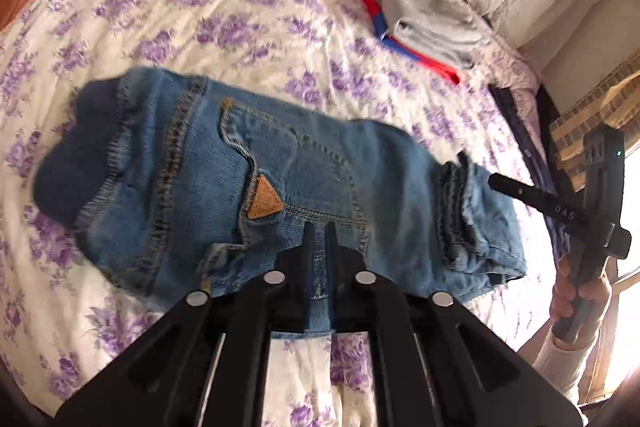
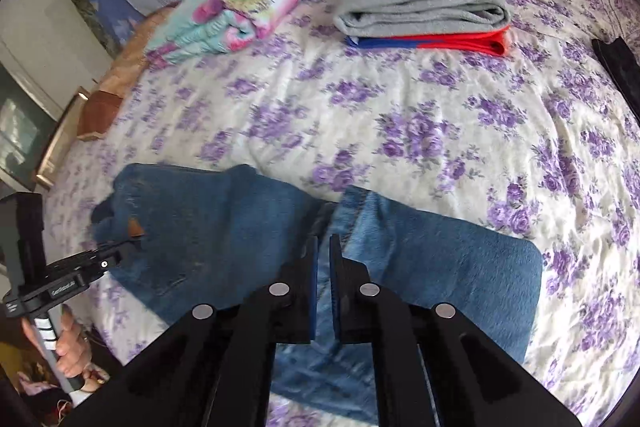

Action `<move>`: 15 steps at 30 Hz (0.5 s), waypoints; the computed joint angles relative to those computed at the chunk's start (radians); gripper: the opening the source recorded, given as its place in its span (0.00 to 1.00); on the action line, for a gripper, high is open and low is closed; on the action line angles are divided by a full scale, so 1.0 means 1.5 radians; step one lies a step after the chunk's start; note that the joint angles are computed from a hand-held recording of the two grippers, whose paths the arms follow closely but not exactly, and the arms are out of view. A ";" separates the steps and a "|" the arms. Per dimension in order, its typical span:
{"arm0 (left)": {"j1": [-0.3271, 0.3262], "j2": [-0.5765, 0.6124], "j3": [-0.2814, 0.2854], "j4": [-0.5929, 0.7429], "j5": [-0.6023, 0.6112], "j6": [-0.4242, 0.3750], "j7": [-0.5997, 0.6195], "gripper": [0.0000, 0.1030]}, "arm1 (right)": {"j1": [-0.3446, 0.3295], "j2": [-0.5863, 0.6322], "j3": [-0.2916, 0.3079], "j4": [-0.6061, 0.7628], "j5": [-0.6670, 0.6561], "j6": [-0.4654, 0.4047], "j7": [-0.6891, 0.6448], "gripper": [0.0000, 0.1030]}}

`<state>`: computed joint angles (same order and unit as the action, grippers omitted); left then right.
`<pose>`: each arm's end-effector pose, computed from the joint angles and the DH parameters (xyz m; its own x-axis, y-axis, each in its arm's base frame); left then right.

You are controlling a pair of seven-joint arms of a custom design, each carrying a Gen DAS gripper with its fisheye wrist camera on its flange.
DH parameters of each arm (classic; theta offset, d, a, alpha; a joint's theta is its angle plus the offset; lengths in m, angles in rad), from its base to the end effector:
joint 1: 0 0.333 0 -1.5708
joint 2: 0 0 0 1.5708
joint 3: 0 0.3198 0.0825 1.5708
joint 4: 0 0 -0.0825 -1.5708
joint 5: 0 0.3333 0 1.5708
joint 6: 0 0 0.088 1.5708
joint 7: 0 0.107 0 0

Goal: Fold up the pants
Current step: 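Lay the folded leg on the jeans and open the right tool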

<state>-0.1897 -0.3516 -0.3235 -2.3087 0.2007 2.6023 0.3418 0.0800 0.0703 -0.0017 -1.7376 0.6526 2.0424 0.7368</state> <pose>0.3779 -0.2382 0.5702 0.3863 -0.8207 0.4209 -0.6912 -0.5598 -0.4571 0.5569 0.0774 0.5755 0.6642 -0.6884 -0.2916 -0.7106 -0.4601 -0.5323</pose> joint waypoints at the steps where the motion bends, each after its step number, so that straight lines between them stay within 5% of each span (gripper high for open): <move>1: 0.013 -0.040 -0.013 -0.017 0.022 -0.002 -0.030 0.50 | -0.008 -0.025 -0.003 -0.023 0.032 -0.009 -0.028 0.24; 3: 0.050 -0.128 -0.043 -0.057 0.060 -0.008 -0.102 0.85 | -0.013 -0.079 -0.015 -0.083 0.087 -0.012 -0.082 0.36; 7: 0.050 -0.229 -0.029 -0.129 0.027 -0.018 -0.157 0.86 | -0.004 -0.156 -0.046 -0.184 0.149 -0.020 -0.151 0.36; 15: 0.019 -0.164 -0.002 -0.269 -0.103 0.222 -0.208 0.86 | 0.004 -0.209 -0.073 -0.268 0.123 0.008 -0.167 0.36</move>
